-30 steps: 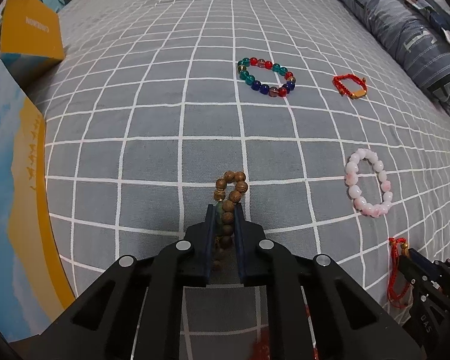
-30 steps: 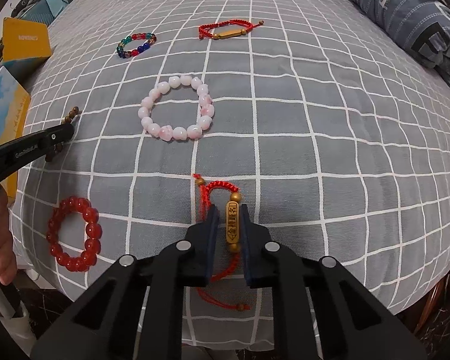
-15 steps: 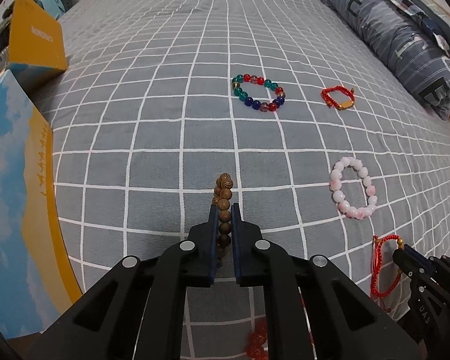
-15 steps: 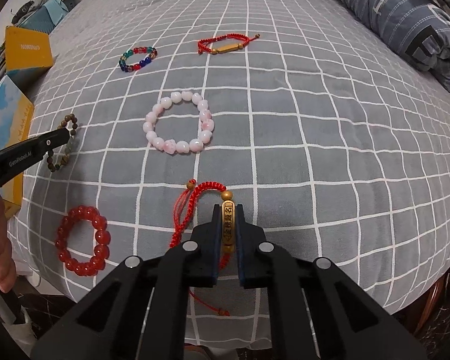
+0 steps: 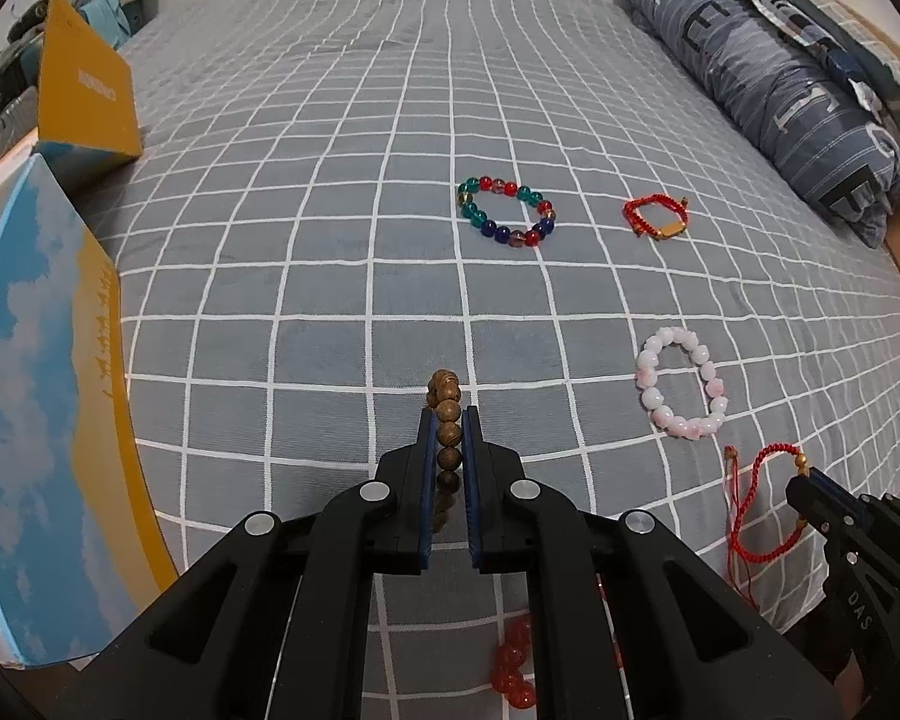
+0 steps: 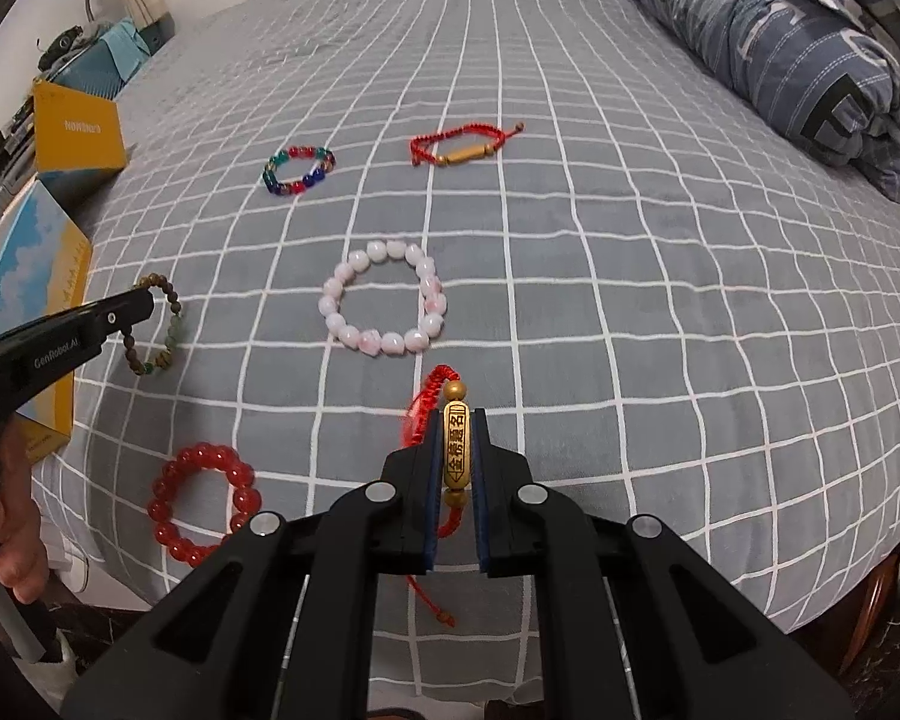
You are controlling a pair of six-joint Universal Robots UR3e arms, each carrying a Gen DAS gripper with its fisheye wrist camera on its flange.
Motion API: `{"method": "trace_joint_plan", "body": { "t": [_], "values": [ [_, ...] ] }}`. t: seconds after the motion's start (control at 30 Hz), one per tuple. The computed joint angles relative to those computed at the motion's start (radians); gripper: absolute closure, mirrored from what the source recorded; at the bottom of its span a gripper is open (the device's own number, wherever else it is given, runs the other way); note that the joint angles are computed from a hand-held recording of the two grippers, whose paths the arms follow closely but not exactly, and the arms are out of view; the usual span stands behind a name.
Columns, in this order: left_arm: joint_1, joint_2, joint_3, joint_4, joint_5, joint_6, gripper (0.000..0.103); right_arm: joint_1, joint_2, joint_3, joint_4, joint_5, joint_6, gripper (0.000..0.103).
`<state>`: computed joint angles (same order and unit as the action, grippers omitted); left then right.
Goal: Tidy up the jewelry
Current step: 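Lift both bracelets and carry them toward the white box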
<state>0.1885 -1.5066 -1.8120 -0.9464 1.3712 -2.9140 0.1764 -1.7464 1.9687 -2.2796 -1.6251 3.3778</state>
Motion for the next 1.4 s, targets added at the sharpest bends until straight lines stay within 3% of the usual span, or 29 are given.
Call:
{"method": "trace_joint_plan", "body": {
  "t": [0.63,1.4],
  "values": [
    [0.085,0.204,-0.027,-0.035,-0.098,0.061,0.095,0.073,-0.016,-0.028,-0.119,-0.087,0.059,0.095],
    [0.310,0.422,-0.096,-0.029,-0.295,0.168,0.095,0.267,0.124,-0.140,-0.315,-0.333,0.117,0.095]
  ]
}}
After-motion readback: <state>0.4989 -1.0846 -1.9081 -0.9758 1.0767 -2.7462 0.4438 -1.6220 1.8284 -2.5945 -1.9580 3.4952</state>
